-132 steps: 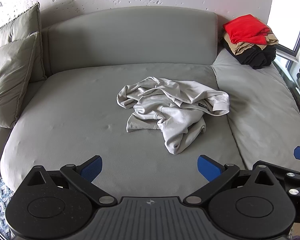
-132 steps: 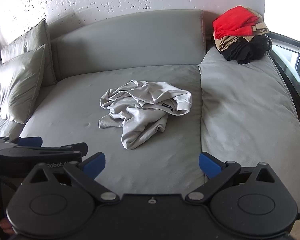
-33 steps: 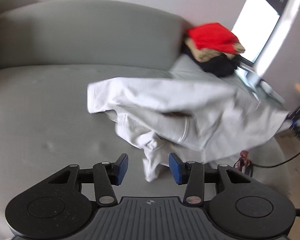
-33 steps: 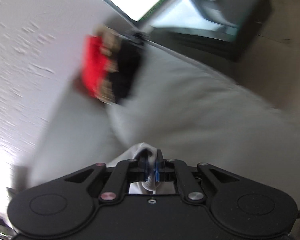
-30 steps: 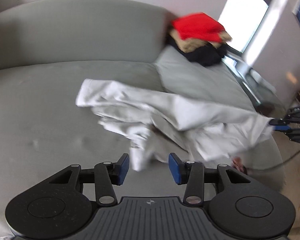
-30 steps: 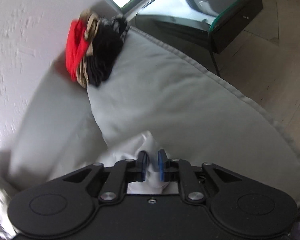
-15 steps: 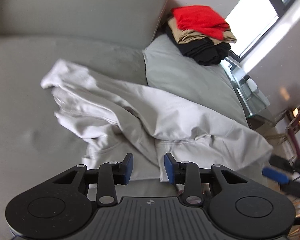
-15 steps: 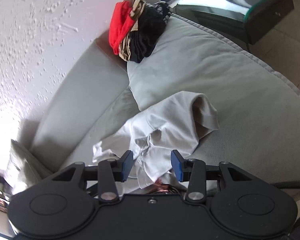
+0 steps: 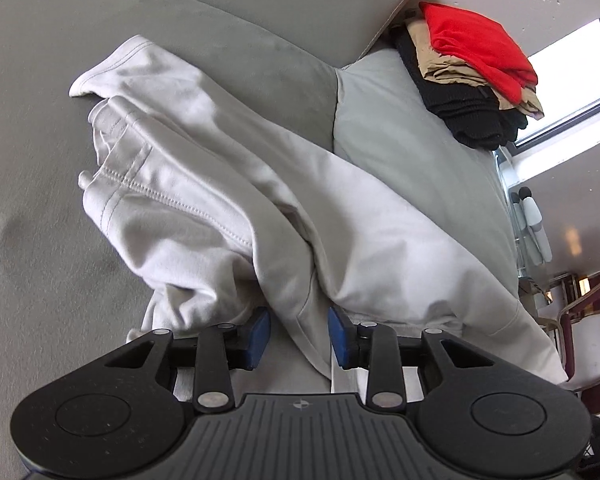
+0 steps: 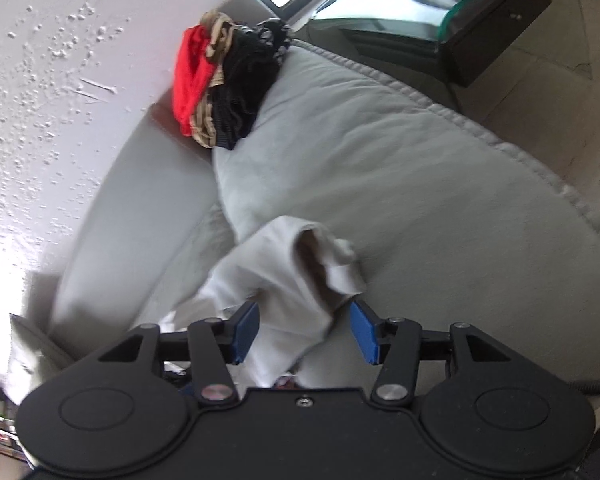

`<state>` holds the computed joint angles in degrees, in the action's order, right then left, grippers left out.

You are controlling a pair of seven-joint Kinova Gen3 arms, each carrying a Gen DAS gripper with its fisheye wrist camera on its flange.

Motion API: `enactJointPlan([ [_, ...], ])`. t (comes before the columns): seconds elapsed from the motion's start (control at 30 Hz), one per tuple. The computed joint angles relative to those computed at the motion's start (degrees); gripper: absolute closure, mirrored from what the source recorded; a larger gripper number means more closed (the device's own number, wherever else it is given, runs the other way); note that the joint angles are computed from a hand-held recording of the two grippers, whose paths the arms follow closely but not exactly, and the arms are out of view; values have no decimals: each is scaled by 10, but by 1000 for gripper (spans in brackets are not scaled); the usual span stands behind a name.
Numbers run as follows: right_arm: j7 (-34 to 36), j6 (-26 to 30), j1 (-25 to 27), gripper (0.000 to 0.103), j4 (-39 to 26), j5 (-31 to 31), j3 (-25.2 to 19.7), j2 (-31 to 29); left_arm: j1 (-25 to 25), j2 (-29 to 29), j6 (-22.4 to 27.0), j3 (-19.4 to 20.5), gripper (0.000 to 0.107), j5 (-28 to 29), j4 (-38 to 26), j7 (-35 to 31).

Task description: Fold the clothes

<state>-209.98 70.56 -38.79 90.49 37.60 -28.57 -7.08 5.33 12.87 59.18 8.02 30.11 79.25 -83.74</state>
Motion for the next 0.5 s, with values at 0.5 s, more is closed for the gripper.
enactJointPlan([
  [0.5, -3, 13, 3, 56, 16, -12, 1, -5, 21, -10, -10, 1, 105, -51, -12, 3],
])
